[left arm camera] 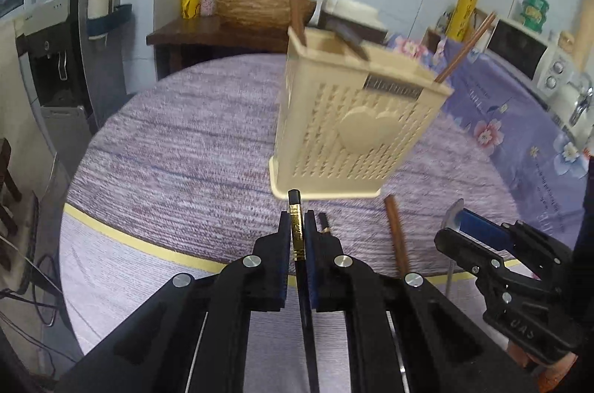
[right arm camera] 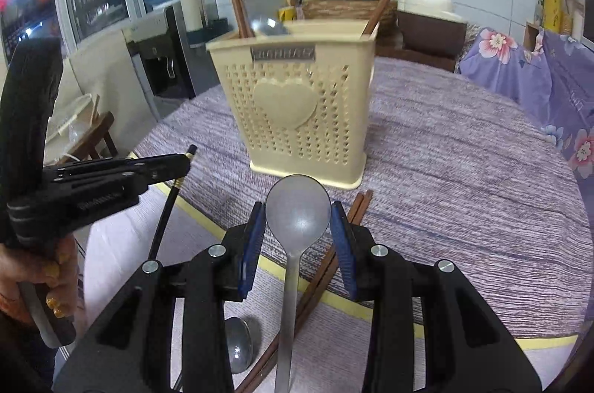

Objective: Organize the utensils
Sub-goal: 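Lift the black chopstick with the left tool into the holder while the right tool inserts the spoon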

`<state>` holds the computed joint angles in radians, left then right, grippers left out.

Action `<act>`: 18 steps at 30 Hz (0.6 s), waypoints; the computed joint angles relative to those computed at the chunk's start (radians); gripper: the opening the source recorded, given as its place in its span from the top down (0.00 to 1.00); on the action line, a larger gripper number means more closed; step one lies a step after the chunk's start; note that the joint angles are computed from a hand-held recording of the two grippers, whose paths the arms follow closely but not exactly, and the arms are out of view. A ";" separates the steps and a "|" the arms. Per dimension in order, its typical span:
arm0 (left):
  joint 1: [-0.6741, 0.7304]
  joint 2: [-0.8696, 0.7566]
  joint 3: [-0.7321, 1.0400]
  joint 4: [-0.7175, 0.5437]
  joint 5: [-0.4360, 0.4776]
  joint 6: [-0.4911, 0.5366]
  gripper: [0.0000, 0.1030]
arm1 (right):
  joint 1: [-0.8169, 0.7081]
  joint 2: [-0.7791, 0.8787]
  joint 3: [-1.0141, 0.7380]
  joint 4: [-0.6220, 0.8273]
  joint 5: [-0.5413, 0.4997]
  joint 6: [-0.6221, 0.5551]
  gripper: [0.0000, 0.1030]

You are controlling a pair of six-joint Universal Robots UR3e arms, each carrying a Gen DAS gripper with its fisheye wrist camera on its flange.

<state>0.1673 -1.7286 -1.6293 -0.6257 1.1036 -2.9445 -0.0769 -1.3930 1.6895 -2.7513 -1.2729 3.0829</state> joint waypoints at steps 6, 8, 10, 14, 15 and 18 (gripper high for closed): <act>0.092 0.167 -0.050 -0.043 -0.139 0.031 0.92 | -0.081 -0.180 0.096 0.022 0.074 -0.024 0.64; 0.121 0.200 -0.053 -0.060 -0.179 0.035 0.92 | -0.109 -0.234 0.127 0.038 0.096 -0.031 0.64; 0.143 0.227 -0.058 -0.061 -0.204 0.036 0.92 | -0.135 -0.266 0.136 0.065 0.120 -0.042 0.64; 0.160 0.245 -0.050 -0.062 -0.224 0.028 0.92 | -0.167 -0.293 0.141 0.097 0.153 -0.044 0.64; 0.159 0.248 -0.049 -0.060 -0.222 0.027 0.92 | -0.172 -0.294 0.140 0.101 0.157 -0.041 0.64; 0.155 0.251 -0.048 -0.054 -0.218 0.028 0.92 | -0.186 -0.294 0.137 0.115 0.175 -0.042 0.65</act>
<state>0.3227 -1.4775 -1.6774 -0.6798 0.8860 -2.9167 -0.2628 -1.6866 1.8264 -2.6359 -1.0979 3.0405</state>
